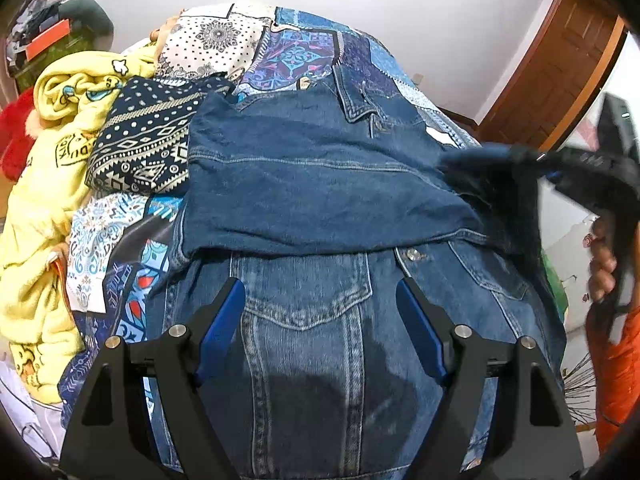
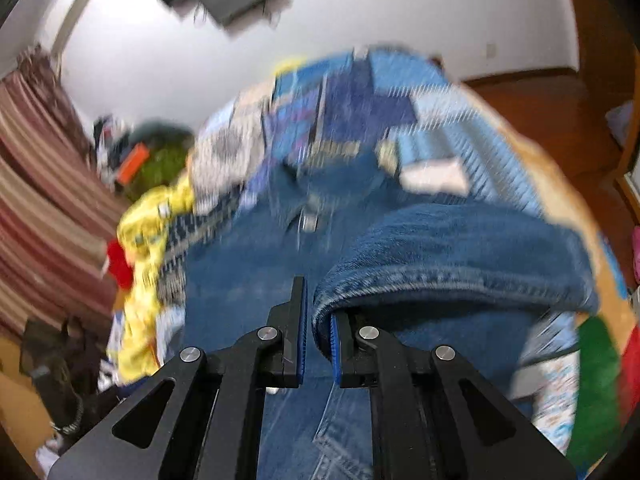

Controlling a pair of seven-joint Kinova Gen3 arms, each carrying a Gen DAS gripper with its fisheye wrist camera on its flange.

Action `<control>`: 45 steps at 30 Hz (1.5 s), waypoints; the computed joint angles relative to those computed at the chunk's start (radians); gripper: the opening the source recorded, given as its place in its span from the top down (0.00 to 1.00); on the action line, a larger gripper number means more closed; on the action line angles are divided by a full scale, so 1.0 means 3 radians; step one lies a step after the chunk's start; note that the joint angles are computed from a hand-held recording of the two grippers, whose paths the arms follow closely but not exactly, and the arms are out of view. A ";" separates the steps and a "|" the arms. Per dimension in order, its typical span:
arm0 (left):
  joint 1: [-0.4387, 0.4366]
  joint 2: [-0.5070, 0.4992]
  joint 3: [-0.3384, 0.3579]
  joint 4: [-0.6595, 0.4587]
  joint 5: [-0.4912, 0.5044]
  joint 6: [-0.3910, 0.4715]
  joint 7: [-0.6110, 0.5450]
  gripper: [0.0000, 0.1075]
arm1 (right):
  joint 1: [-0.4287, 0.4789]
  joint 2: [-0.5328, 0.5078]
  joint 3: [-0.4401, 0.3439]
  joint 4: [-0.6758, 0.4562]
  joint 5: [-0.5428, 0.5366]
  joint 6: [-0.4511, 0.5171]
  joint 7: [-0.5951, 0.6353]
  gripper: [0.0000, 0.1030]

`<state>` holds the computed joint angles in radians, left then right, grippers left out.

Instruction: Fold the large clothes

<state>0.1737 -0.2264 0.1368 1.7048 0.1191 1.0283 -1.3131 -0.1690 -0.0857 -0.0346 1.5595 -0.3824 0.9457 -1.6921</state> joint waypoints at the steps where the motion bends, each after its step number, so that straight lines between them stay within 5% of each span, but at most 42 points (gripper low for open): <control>1: 0.0002 -0.0006 -0.0005 0.0012 0.0009 0.0003 -0.0001 0.28 | -0.0027 0.0059 -0.0031 0.0022 0.0008 0.0039 -0.0012 0.92; 9: 0.0011 0.0005 0.0056 -0.0006 -0.0072 0.0051 0.0059 0.28 | -0.0194 0.0254 -0.0195 0.0074 0.0361 0.0289 -0.0191 0.88; 13: 0.0043 0.0096 0.0149 -0.0136 -0.0189 0.0089 0.0138 0.28 | -0.0153 0.0333 -0.0153 -0.0062 0.0177 0.0640 0.0093 0.48; 16: 0.0102 0.0186 0.0221 -0.0280 -0.0296 0.0112 0.0206 0.28 | -0.0142 0.0204 -0.0155 -0.0024 0.0221 0.0673 0.0214 0.39; 25: 0.0501 0.0720 0.0414 -0.1128 -0.0727 0.0185 0.0327 0.28 | 0.0097 -0.0356 0.0105 0.0274 0.0295 0.0485 0.0402 0.30; 33: 0.1100 0.1531 0.0393 -0.2112 -0.0915 0.0483 0.0071 0.17 | 0.0362 -0.0617 0.0246 0.0479 0.0674 0.0284 0.0233 0.23; 39: 0.1561 0.2221 0.0223 -0.2824 -0.1099 0.1031 -0.0175 0.17 | 0.0470 -0.0520 0.0347 0.0615 0.0646 0.0269 0.0200 0.22; 45: 0.1810 0.2493 -0.0046 -0.2943 -0.1202 0.1173 -0.0372 0.19 | 0.0417 -0.0424 0.0349 0.0766 0.0495 0.0188 0.0369 0.22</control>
<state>0.7167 0.5214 0.1229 0.8219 -0.2415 1.3803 -1.4247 -0.0439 -0.2129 0.0702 1.7894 -0.2340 1.0021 -1.5816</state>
